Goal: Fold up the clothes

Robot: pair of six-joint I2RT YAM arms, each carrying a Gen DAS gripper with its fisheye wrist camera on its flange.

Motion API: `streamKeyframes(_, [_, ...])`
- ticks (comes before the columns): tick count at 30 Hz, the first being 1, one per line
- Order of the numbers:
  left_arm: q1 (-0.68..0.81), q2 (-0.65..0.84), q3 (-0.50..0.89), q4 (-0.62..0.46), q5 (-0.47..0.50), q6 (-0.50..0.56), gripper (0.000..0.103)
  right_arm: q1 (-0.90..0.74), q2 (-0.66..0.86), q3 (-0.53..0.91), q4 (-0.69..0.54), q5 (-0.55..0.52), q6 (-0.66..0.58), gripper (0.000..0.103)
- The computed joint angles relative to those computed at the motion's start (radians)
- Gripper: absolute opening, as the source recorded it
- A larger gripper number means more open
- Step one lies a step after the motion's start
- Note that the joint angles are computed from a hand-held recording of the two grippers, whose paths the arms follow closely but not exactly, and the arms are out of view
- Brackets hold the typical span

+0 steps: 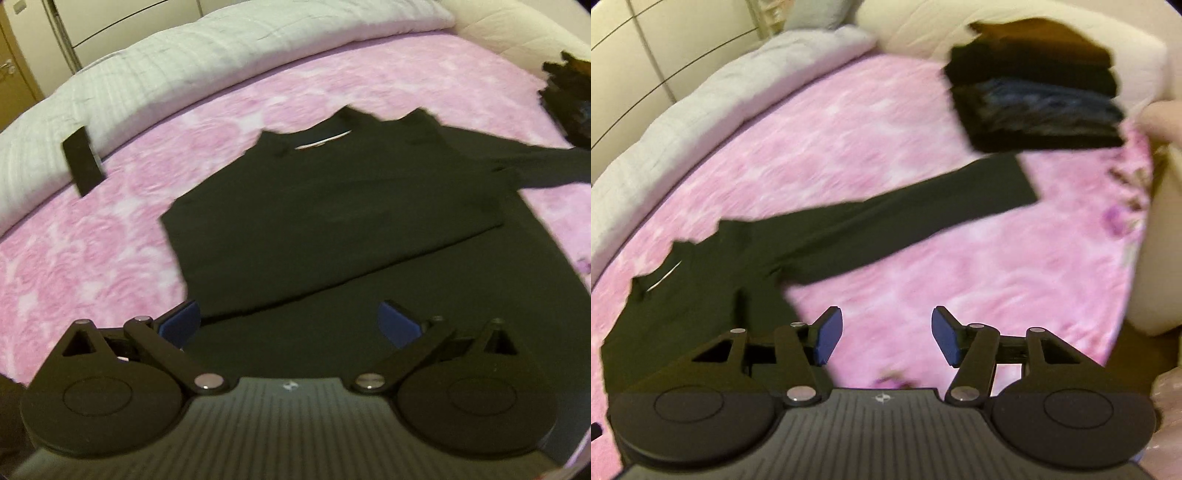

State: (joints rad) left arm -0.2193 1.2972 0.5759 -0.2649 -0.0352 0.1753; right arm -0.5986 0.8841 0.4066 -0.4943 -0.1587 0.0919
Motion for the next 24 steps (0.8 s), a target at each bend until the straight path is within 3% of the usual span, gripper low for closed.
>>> streamKeyframes(5, [-0.203,0.079,0.095,-0.02,-0.098,-0.159,0.102,-0.287,0.242,0.147,0.094,-0.136,-0.183,0.058])
streamKeyframes(10, [-0.444,0.292,0.291,-0.068,-0.271,-0.371,0.102,-0.42,0.692,0.367,0.256,-0.256,-0.296,0.065])
streamKeyframes(13, [-0.569,0.466,0.478,-0.194,-0.353,-0.541,0.102,-0.459,1.015,0.582,0.269,-0.299,-0.323,0.065])
streamKeyframes(17, [-0.686,0.706,0.788,-0.411,-0.352,-0.701,0.102,-0.501,1.325,0.835,0.215,-0.353,-0.28,0.063])
streamKeyframes(20, [-0.735,0.829,0.983,-0.508,-0.344,-0.695,0.102,-0.528,1.434,0.888,0.232,-0.428,-0.243,0.064])
streamKeyframes(24, [-0.773,0.969,1.226,-0.602,-0.348,-0.627,0.102,-0.561,1.465,0.829,0.386,-0.543,-0.154,0.065])
